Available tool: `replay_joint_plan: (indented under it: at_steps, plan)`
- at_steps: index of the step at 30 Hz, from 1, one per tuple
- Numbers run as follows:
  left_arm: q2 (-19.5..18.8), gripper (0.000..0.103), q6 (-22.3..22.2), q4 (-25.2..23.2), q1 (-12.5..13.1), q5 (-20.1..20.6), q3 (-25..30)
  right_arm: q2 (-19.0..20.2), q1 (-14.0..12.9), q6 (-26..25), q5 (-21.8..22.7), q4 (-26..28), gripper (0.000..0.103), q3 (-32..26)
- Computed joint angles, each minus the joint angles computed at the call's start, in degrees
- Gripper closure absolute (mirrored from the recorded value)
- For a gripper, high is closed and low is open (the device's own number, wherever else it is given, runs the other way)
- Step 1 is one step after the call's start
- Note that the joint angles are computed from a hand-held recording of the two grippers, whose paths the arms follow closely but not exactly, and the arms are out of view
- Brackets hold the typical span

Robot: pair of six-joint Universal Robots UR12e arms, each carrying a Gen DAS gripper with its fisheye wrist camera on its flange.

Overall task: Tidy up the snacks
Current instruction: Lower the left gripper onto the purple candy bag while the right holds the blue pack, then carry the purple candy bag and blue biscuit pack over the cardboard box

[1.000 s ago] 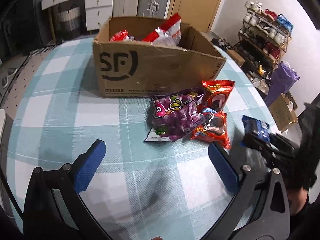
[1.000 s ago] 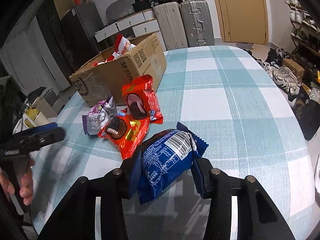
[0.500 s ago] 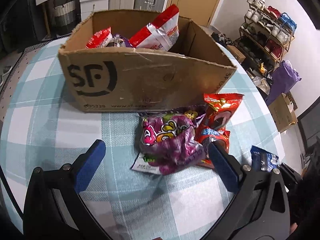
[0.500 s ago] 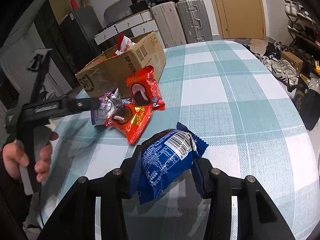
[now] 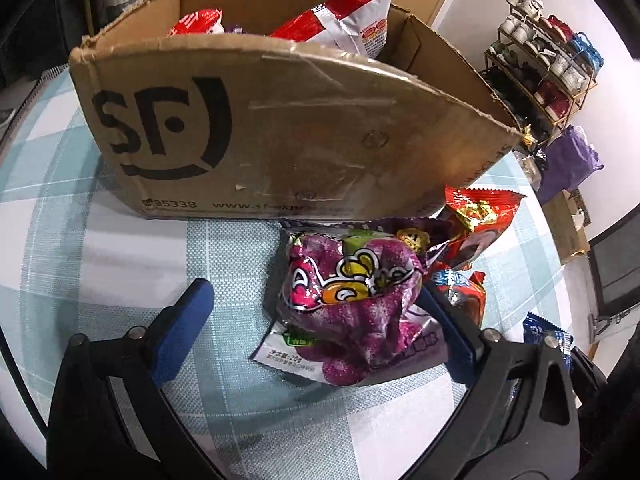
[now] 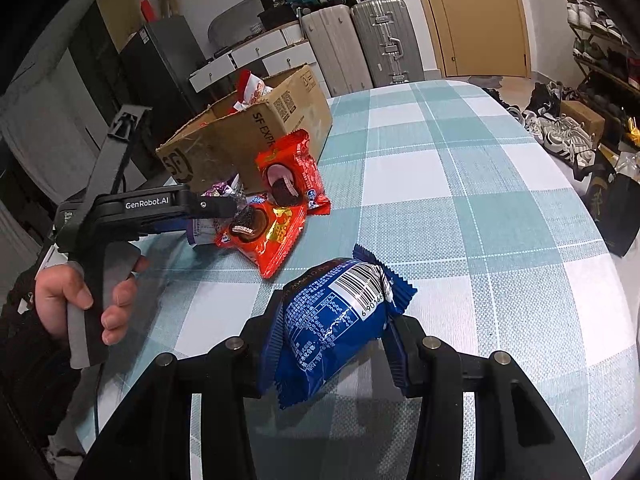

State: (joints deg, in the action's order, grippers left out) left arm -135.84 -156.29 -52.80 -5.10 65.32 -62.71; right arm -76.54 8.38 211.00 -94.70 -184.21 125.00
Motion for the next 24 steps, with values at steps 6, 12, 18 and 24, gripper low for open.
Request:
replay_joint_plan:
  at_steps: [6, 12, 18, 24]
  plan:
    - [-1.4, 0.043, 2.2, -0.6, 0.3, -2.8, 2.0, -0.2, -0.1, 0.3, 0.2, -0.8, 0.058, 0.3]
    - [-0.6, 0.061, 6.3, 0.0, 0.0, -3.5, 0.9, -0.6, 0.3, 0.2, 0.1, -1.3, 0.058, 0.4]
    - [-0.3, 0.062, 5.0, 1.8, -0.5, -3.2, 0.8, -1.1, 1.1, 0.1, -0.6, -1.6, 0.058, 0.2]
    - [3.0, 0.062, 5.6, 4.4, 0.4, -3.8, -3.8, -1.7, 1.9, 0.0, -1.4, -1.7, 0.058, 0.3]
